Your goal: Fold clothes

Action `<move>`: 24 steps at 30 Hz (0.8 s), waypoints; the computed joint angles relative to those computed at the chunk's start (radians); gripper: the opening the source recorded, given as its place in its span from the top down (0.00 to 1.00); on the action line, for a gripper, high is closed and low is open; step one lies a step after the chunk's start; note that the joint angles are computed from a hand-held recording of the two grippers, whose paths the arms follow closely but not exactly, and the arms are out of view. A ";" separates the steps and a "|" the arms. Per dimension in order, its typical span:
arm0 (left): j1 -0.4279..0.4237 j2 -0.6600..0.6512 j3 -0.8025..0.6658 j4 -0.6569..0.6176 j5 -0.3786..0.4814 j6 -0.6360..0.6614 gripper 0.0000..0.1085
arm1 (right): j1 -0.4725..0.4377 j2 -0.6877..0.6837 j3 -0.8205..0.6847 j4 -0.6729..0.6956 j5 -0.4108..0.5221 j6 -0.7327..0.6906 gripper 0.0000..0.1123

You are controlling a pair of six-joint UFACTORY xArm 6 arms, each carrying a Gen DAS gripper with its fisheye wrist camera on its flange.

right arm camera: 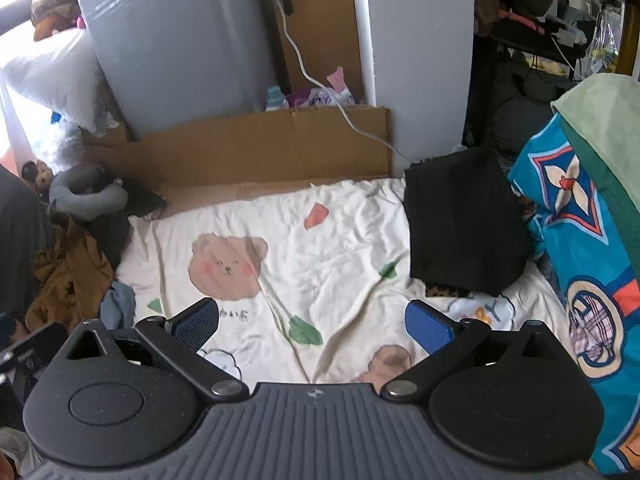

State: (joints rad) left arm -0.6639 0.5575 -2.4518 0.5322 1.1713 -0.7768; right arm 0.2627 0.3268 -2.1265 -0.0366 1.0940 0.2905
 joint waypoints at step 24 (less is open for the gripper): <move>-0.039 -0.106 0.181 0.024 0.021 -0.106 0.05 | 0.033 -0.100 0.132 0.061 -0.076 -0.120 0.09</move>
State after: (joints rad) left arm -0.7028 0.4516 -2.2711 0.5563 1.1926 -0.8830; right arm 0.2959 0.2265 -1.9948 0.0246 1.0184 0.1704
